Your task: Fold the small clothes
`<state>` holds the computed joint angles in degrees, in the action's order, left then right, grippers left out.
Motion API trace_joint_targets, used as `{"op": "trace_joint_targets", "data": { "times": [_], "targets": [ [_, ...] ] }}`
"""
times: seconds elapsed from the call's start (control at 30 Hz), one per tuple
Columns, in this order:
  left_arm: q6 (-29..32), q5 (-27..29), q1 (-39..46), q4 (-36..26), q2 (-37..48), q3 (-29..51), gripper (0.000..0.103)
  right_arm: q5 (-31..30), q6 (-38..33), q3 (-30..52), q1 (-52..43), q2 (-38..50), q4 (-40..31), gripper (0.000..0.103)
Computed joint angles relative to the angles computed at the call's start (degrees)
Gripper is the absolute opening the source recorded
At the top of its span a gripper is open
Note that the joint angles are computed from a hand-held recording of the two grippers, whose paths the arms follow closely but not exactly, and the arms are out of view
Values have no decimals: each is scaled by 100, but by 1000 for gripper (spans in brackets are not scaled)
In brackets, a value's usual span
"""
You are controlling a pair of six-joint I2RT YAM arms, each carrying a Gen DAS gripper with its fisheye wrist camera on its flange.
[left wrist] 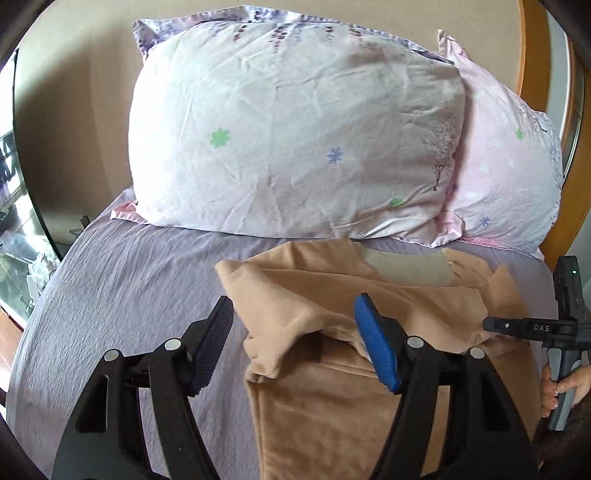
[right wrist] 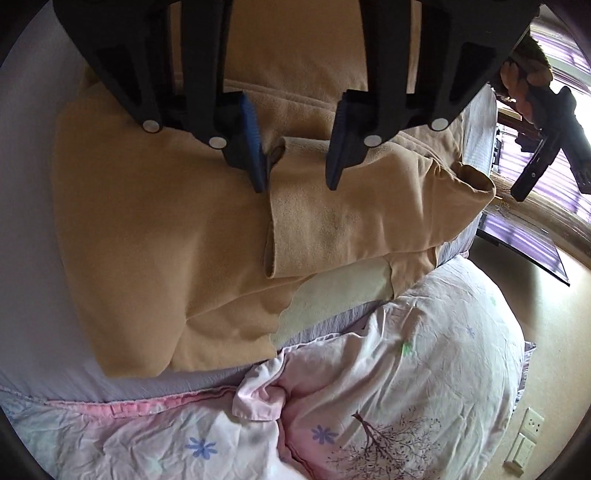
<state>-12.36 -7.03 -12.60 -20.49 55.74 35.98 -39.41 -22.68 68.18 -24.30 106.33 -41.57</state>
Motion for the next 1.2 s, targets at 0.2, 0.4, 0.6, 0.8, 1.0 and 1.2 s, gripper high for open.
{"op": "trace_joint_targets", "data": {
  "times": [0.2,0.4,0.6,0.8,1.0,1.2],
  "targets": [
    [91,242,296,183,92,-92,71,-48,-117,-419,212,-620,519,4],
    [240,268,112,408,217,-201,73,69,592,-614,-863,-1655,1528,4],
    [354,334,-151,568,679,-83,73,409,35,-46,-1259,-587,448,11],
    [520,102,-511,728,1165,73,82,-333,193,-230,-1361,-885,1041,33],
    [284,386,-268,437,2407,463,83,435,232,345,-738,106,474,50],
    [465,1564,488,26,700,-509,83,-783,-1108,-122,-1841,-423,-500,66]
  ]
}}
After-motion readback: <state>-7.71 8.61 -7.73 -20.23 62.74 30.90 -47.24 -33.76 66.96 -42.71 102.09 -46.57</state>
